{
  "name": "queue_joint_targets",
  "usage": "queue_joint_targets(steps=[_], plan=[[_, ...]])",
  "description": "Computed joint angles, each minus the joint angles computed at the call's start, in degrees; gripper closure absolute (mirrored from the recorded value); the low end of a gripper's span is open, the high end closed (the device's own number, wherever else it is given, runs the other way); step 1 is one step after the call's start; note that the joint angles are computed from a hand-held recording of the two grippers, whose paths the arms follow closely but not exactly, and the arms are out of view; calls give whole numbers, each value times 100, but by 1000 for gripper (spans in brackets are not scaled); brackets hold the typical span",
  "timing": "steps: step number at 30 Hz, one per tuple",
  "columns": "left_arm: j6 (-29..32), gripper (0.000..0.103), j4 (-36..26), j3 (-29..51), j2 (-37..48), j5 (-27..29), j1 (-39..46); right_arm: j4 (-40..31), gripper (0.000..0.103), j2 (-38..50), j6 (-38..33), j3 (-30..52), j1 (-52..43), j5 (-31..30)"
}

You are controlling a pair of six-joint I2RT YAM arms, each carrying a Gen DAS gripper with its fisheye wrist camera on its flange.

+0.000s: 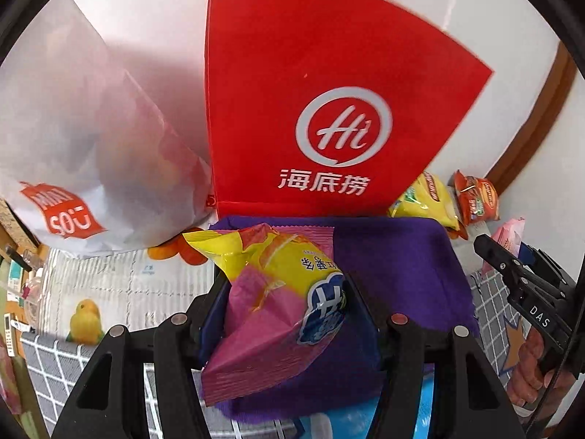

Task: Organize snacks
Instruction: 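Carry the pink packet and pink-yellow bag over the purple towel with both tools, then open both tools to drop the two snacks onto the purple towel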

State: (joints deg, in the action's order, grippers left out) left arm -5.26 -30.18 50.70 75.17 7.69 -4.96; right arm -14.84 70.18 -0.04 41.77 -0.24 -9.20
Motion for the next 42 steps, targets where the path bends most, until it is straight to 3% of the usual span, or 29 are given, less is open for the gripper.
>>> queue_joint_targets(steps=[7, 12, 25, 42], plan=[[113, 44, 610, 24, 909, 137, 115, 656, 45, 1079, -93, 157, 6, -9], [127, 44, 674, 67, 1345, 36, 124, 771, 45, 1917, -175, 390, 79, 65], [5, 44, 777, 166, 1861, -89, -199, 756, 44, 2365, -477, 475, 85, 13], [70, 44, 735, 209, 2006, -147, -317, 746, 37, 2556, -376, 493, 296, 284]])
